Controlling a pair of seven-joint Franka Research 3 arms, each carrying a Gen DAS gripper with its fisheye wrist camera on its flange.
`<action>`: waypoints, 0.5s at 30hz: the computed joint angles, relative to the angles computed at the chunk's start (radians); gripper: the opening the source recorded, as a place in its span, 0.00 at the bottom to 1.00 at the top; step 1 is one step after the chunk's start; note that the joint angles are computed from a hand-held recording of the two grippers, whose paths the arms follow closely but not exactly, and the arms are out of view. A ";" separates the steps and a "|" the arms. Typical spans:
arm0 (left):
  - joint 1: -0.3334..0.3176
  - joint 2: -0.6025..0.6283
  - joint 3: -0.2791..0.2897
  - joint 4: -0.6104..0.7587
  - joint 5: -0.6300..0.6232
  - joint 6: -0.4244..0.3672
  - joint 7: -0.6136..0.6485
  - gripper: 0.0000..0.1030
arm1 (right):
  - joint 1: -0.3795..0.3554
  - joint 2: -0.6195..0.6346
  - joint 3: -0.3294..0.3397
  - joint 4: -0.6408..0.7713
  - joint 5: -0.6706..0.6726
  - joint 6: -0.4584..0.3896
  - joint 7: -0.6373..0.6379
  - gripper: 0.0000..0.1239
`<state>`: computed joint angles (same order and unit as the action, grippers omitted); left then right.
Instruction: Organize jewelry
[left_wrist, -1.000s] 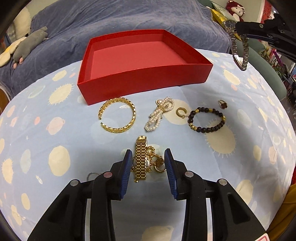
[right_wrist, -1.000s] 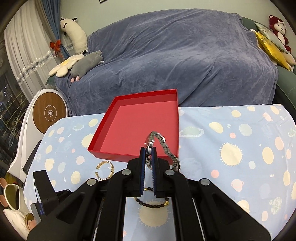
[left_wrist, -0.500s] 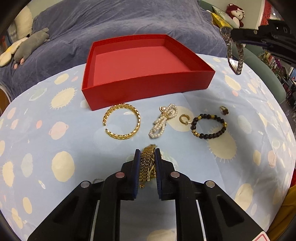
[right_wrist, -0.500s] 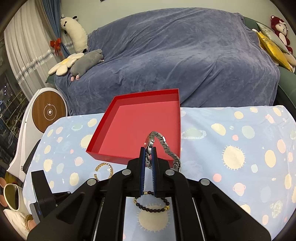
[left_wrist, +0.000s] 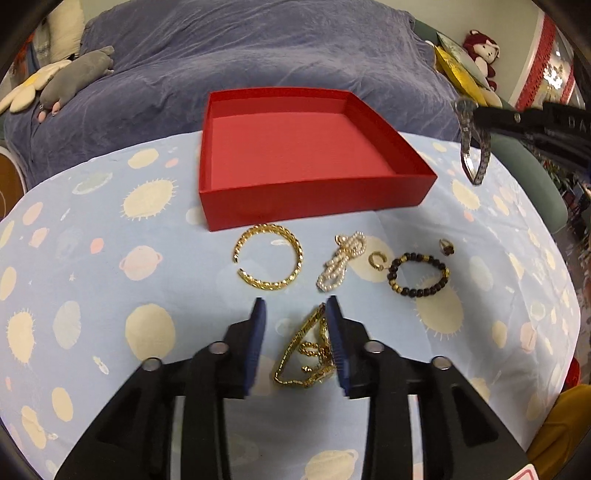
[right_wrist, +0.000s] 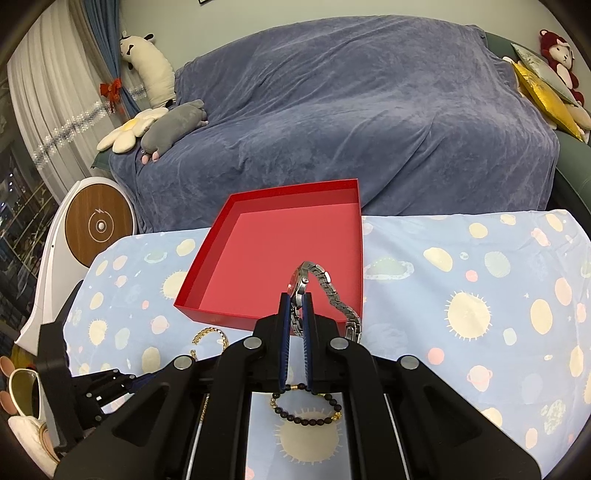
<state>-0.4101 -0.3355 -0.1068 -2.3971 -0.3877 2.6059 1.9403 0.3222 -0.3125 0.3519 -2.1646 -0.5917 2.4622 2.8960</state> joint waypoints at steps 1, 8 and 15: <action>0.004 0.002 -0.011 -0.008 0.021 0.010 -0.002 0.43 | 0.001 0.001 -0.001 0.001 0.001 0.001 -0.003 0.05; -0.004 0.041 -0.010 -0.002 0.046 -0.004 0.027 0.29 | 0.009 0.013 -0.003 0.006 -0.001 -0.002 -0.007 0.05; -0.002 0.031 -0.023 -0.028 0.048 0.005 0.058 0.29 | 0.013 0.014 -0.007 0.005 -0.001 0.000 -0.005 0.05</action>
<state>-0.4124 -0.3044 -0.1297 -2.4253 -0.3395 2.6107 1.9983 0.3354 -0.2986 0.3452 -2.1597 -0.5924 2.4621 2.8914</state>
